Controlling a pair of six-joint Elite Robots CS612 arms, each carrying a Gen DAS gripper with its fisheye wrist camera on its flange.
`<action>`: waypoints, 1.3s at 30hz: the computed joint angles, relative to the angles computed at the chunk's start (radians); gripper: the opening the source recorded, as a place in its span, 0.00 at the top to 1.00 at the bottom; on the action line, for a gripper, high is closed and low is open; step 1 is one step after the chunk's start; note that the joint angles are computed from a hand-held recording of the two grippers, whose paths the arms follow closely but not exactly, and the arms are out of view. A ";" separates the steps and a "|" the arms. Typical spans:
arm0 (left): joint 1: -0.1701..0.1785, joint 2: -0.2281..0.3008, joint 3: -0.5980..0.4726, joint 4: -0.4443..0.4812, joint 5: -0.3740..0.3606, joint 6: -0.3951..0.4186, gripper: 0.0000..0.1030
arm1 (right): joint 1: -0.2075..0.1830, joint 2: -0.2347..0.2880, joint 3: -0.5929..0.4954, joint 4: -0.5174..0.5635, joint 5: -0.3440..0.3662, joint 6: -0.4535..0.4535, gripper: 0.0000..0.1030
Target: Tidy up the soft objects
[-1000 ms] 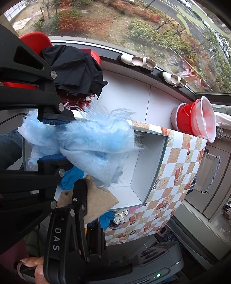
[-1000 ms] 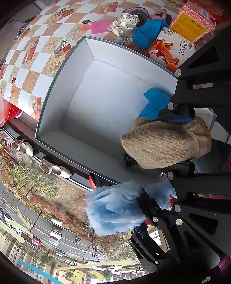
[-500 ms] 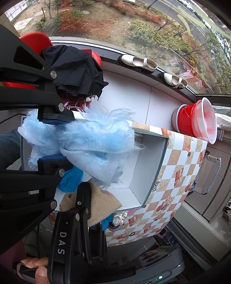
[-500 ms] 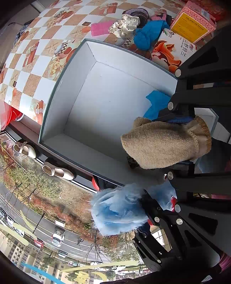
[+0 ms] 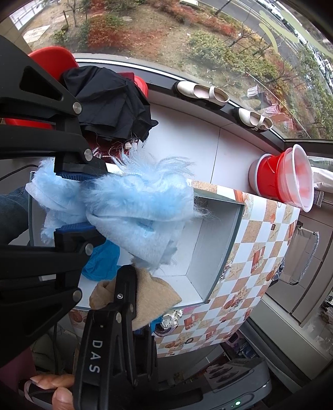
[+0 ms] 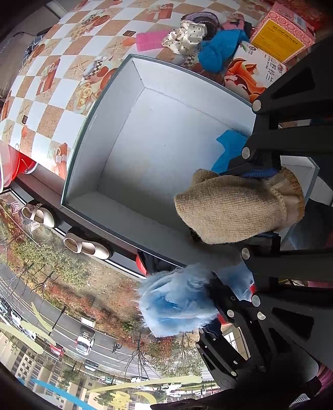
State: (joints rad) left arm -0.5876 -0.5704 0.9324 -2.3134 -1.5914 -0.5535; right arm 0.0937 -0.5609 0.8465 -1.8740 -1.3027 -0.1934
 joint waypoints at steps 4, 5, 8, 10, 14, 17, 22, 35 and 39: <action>0.000 0.001 0.000 0.004 -0.001 0.000 0.72 | 0.001 0.000 -0.002 0.002 0.000 0.001 0.69; 0.000 0.001 0.002 0.003 -0.001 0.000 0.72 | 0.000 0.000 -0.002 0.002 0.000 0.001 0.69; -0.001 0.000 0.004 0.002 0.000 0.000 0.72 | 0.001 0.001 -0.004 0.002 -0.001 0.002 0.69; -0.001 0.001 0.001 0.004 0.000 -0.001 0.72 | 0.001 0.001 -0.005 0.003 -0.002 0.002 0.69; -0.002 0.002 0.004 0.007 -0.001 -0.003 0.72 | 0.000 0.002 -0.004 0.001 -0.003 0.001 0.69; -0.002 0.005 0.000 0.010 -0.001 -0.002 0.72 | 0.000 0.002 -0.005 0.001 -0.002 0.001 0.69; -0.002 0.005 -0.001 0.011 0.000 -0.004 0.72 | 0.000 0.003 -0.007 0.003 -0.003 0.002 0.69; -0.003 0.007 -0.003 0.014 0.001 -0.004 0.72 | -0.002 0.008 -0.012 0.005 0.001 -0.010 0.69; -0.003 0.008 -0.004 0.015 0.000 -0.005 0.72 | -0.001 0.010 -0.015 0.006 0.001 -0.010 0.69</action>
